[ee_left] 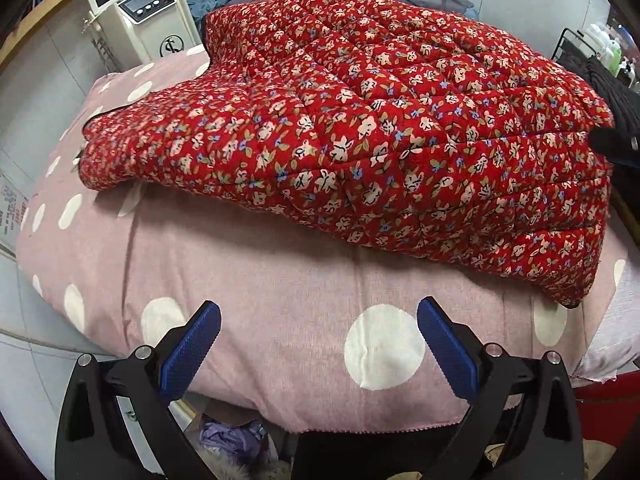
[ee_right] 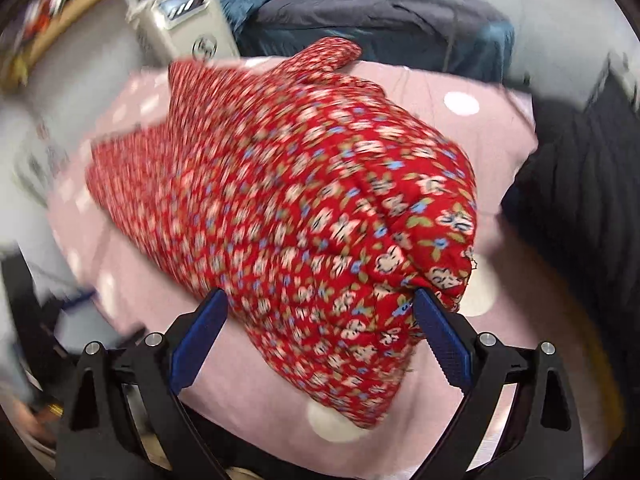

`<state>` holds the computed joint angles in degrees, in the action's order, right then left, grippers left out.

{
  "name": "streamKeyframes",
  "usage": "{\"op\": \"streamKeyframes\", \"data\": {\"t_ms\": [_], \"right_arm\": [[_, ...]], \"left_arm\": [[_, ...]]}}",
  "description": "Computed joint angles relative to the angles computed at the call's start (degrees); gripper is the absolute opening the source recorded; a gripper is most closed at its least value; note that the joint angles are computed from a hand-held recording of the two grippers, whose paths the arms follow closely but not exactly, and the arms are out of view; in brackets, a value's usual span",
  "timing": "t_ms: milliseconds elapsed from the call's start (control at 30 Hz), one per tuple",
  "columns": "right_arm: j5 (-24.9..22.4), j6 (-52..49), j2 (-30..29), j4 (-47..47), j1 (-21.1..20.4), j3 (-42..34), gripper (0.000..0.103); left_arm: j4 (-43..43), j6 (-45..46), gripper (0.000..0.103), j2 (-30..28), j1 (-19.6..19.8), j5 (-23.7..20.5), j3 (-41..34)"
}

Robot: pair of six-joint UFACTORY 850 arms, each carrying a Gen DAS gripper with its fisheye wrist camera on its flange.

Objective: Fold large clothes

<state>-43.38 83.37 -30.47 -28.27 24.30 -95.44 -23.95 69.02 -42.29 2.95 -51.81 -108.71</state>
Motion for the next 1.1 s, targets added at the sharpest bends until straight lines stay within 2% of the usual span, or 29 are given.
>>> {"op": "streamKeyframes", "data": {"t_ms": [133, 233, 267, 300, 333, 400, 433, 467, 567, 633, 667, 700, 733, 800, 867, 933, 1000, 1100], "right_arm": [[11.5, 2.2, 4.7, 4.7, -2.5, 7.0, 0.093], [19.6, 5.6, 9.0, 3.6, -3.1, 12.1, 0.093], [19.1, 9.4, 10.1, -0.8, -2.8, 12.9, 0.093], [17.0, 11.9, 10.6, -4.4, -2.5, 13.1, 0.093], [14.1, 13.6, 10.8, -7.5, -2.2, 12.8, 0.093], [10.4, 12.1, 10.5, -8.3, -2.8, 12.6, 0.093], [10.6, 9.9, 10.0, -6.0, -3.6, 12.5, 0.093], [12.7, 6.3, 9.2, -1.7, -4.9, 12.6, 0.093], [20.6, -1.1, 6.4, 6.5, -7.0, 12.6, 0.091], [21.7, -9.6, 3.0, 13.6, -7.5, 9.8, 0.067], [21.1, -13.6, 0.8, 16.4, -7.3, 7.6, 0.062], [20.5, -16.4, -1.0, 17.7, -6.9, 5.7, 0.043], [19.9, -20.5, -2.4, 20.4, -6.6, 4.1, 0.035], [18.9, -24.3, -4.3, 22.8, -5.6, 1.4, 0.030], [18.8, -23.5, -4.3, 19.0, -4.0, 0.5, 0.026], [22.4, -26.5, -2.8, 21.6, -3.4, 1.7, 0.021], [29.3, -33.9, 0.0, 30.4, -2.9, 4.4, 0.019], [33.3, -39.1, 3.0, 34.5, -1.7, 5.4, 0.017]], "left_arm": [[-0.2, -0.3, 0.097, -3.3, 0.6, -4.9, -3.9], [-5.5, 0.8, 0.097, -7.0, 2.1, -13.9, -9.6], [-7.6, 1.1, 0.097, -8.4, 2.7, -17.2, -11.6], [-11.7, 0.6, 0.097, -10.6, 3.3, -22.2, -14.7], [-14.2, -0.4, 0.097, -12.2, 3.6, -24.9, -16.8], [-17.0, -2.7, 0.097, -14.1, 3.3, -25.8, -18.3], [-16.7, -4.3, 0.097, -14.6, 2.7, -24.5, -18.3], [-15.6, -6.0, 0.097, -15.9, 1.7, -23.7, -19.4], [-17.7, -8.2, 0.097, -20.0, 0.4, -26.0, -24.7], [-19.6, -10.2, 0.096, -23.3, -0.1, -28.6, -29.5], [-20.3, -13.1, 0.096, -26.1, -0.9, -29.7, -33.7], [-19.8, -15.0, 0.091, -28.1, -1.4, -30.2, -37.2], [-19.0, -16.3, 0.083, -29.5, -1.9, -30.0, -39.6], [-17.3, -17.0, 0.072, -29.8, -3.0, -28.1, -40.6], [-16.1, -15.0, 0.056, -27.5, -3.5, -25.5, -37.6], [-16.0, -14.8, 0.038, -27.0, -3.5, -25.3, -37.9], [-16.4, -15.6, 0.031, -27.5, -3.1, -27.1, -40.8], [-19.9, -13.0, 0.027, -25.7, -1.7, -27.6, -42.0]]}}
